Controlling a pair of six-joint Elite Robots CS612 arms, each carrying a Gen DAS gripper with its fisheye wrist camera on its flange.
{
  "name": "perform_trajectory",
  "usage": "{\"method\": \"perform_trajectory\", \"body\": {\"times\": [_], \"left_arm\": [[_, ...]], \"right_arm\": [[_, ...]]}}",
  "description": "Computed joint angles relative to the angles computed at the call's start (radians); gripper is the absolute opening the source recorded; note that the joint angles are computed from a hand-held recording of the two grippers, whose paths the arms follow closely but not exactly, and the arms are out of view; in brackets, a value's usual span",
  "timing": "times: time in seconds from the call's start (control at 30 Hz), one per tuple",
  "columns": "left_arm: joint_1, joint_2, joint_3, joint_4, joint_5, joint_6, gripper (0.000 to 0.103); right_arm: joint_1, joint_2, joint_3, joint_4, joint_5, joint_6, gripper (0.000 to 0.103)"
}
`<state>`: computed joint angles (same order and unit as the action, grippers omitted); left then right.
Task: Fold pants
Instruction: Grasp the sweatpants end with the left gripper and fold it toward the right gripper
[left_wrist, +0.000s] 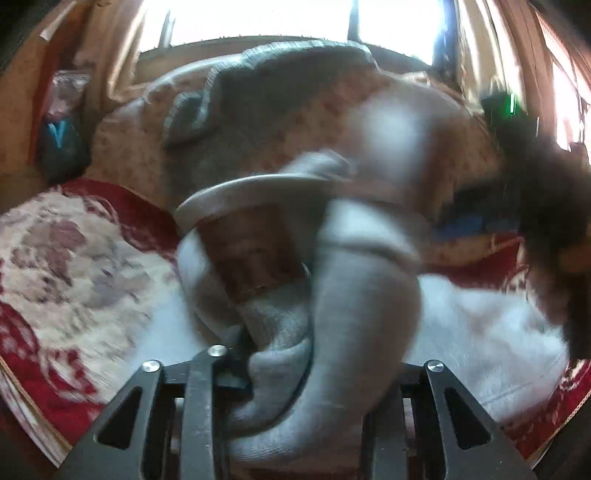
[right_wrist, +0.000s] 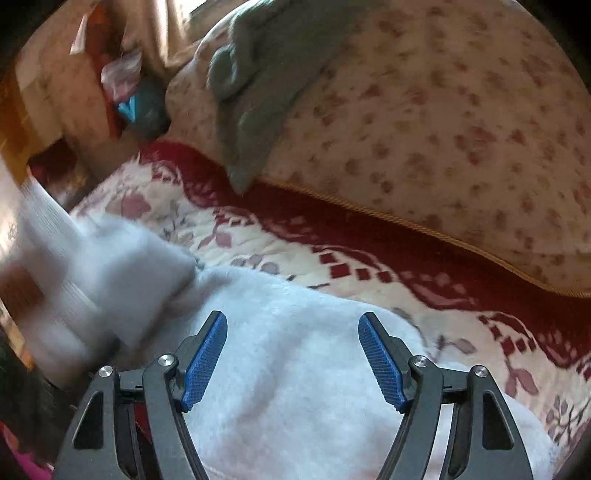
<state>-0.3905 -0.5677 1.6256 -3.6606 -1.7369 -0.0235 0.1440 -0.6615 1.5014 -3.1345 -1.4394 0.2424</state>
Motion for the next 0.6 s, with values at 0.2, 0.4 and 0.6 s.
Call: {"method": "perform_trajectory", "body": {"times": [0.2, 0.4, 0.6], "left_arm": [[-0.045, 0.001, 0.043, 0.014, 0.113, 0.037, 0.050], [-0.071, -0.016, 0.089, -0.039, 0.213, 0.029, 0.062], [-0.119, -0.002, 0.073, -0.087, 0.376, 0.074, 0.068]], "right_arm": [[0.005, -0.029, 0.041, -0.040, -0.011, -0.034, 0.081], [0.009, -0.032, 0.039, -0.050, 0.092, -0.076, 0.085], [0.036, -0.026, 0.016, 0.005, 0.020, -0.129, 0.085]]}}
